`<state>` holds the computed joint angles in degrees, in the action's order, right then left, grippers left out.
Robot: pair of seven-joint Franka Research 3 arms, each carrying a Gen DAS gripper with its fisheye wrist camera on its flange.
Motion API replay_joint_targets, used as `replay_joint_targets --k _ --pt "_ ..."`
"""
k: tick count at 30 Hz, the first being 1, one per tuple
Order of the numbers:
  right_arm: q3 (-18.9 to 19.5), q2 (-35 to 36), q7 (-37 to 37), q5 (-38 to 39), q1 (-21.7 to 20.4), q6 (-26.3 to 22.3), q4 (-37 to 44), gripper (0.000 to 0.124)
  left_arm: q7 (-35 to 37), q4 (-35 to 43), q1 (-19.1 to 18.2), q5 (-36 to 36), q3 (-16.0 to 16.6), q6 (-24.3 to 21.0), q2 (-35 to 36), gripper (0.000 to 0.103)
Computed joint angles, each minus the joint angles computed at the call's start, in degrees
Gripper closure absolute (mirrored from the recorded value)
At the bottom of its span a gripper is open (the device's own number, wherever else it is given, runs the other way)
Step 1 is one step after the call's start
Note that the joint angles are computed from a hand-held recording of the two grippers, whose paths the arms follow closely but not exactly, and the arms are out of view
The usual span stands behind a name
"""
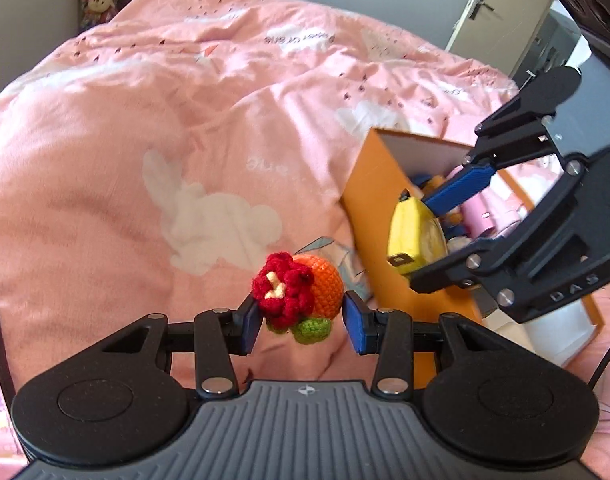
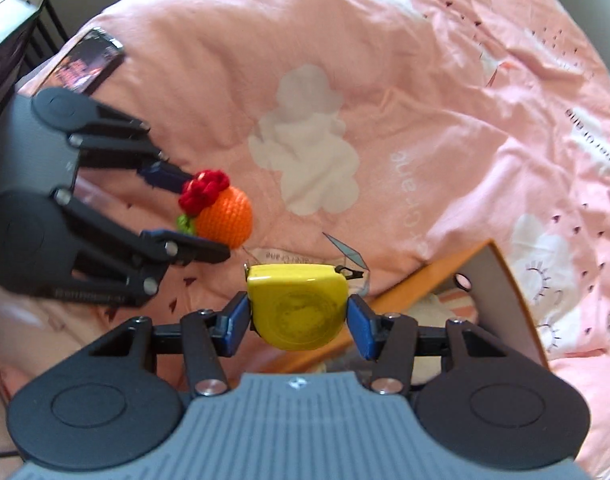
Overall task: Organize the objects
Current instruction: 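Carry the tape measure into the orange box and open the right gripper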
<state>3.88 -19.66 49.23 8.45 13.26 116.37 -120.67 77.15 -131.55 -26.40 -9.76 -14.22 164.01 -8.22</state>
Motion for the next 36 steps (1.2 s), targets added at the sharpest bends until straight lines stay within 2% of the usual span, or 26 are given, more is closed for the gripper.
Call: replay_joint_targets --k 6,10,15,18,21,23,28,34,36 --pt "-1.0 -7.24 -3.27 -4.23 -2.23 -2.65 -4.58 0.069 4.3 1.45 -3.08 -3.32 0.22 3.75 -0.48 0.054" --pt "-0.74 -10.02 -3.68 -8.73 -4.78 -4.98 -6.97 0.069 11.65 3.75 -6.98 -8.68 1.32 4.97 -0.01 0.054" --pt "-1.08 -11.23 -5.64 -13.98 -7.42 -6.59 -10.34 0.069 20.69 8.34 -9.23 -14.02 0.04 4.32 2.92 0.054" --pt "-1.31 -11.31 -6.46 -16.32 -8.77 -5.59 -12.54 0.069 24.95 12.04 -8.63 -17.14 -2.03 2.38 6.47 0.054" --pt "-1.37 -9.31 -4.21 -17.2 -10.36 -5.47 -13.02 0.069 26.65 15.54 -6.83 -18.5 -4.33 -1.37 10.09 0.054" --pt "-1.65 -8.08 -3.22 -17.21 -10.83 -6.42 -12.93 0.069 25.84 17.1 -5.6 -16.79 -5.64 -3.41 11.92 0.054" --pt "-1.86 -5.02 -1.52 -17.5 -10.98 -8.24 -12.84 0.069 23.57 19.09 -3.08 -13.24 -8.45 -5.26 14.84 0.054" --pt "-1.2 -2.11 3.33 -19.37 -10.64 -8.69 -11.1 0.069 21.17 20.23 -1.69 -10.15 -9.84 -6.22 16.33 0.054" --pt "-1.59 -2.05 1.6 -19.02 -9.72 -8.97 -11.11 0.069 20.12 20.37 -1.56 -8.82 -9.92 -6.3 16.63 0.054"
